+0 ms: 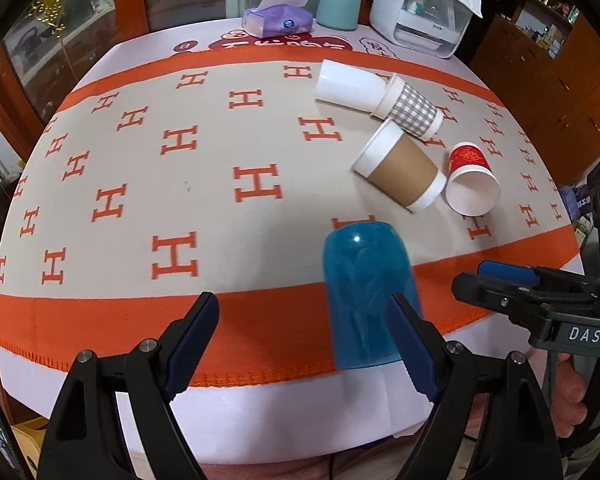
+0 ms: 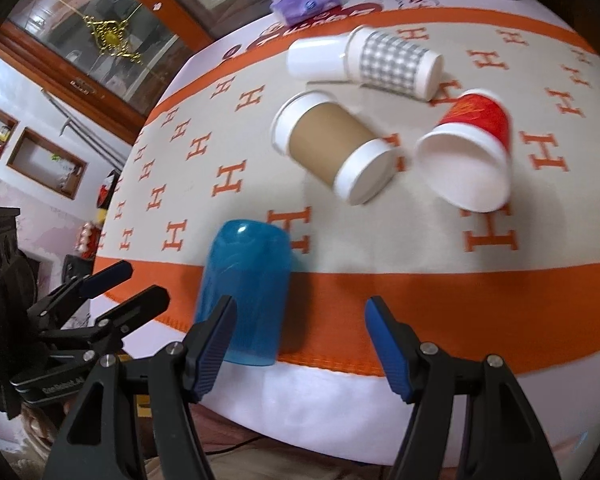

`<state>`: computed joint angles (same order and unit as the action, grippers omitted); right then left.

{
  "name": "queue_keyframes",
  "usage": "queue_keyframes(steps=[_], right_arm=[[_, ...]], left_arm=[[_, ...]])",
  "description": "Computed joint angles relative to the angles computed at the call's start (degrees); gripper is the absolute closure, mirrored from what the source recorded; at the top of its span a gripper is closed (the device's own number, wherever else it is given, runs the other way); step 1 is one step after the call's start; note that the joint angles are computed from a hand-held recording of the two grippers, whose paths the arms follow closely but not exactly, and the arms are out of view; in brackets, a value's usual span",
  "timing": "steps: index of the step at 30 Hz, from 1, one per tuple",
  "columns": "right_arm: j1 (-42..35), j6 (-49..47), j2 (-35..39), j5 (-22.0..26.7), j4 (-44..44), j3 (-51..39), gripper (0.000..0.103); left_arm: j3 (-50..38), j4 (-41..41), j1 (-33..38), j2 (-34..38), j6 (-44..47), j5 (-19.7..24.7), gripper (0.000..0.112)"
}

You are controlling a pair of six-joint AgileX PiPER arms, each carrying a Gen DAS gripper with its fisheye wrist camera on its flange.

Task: Flip cup upside down
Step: 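Close the right tool on the blue cup while the left tool releases it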

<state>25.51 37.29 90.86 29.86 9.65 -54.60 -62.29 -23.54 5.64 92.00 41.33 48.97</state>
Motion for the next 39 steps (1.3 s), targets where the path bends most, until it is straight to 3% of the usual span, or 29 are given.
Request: queue_keyframes(steps=[3,11,21,39], right_arm=[[-0.39,-4.40,2.31,-0.33,4.46,-1.15,0.036],[-2.31,-11.46,6.56,0.19,11.55,-3.42,0.036],[-4.43,-22.91,10.72,1.05,23.51,-6.56,0.035],[-7.06,-30.93,21.24,8.45,33.08,-16.58,0.034]], left_arm=[[1.27,-0.04,0.47,0.70,0.53,-2.08,0.029],[1.05,-1.12,1.24,3.58,1.36,-2.49,0.028],[-2.19,-1.20,1.62,7.61,0.48,-0.70,0.028],[-4.93,-1.12,3.65,11.45,0.98,2.10,0.028]])
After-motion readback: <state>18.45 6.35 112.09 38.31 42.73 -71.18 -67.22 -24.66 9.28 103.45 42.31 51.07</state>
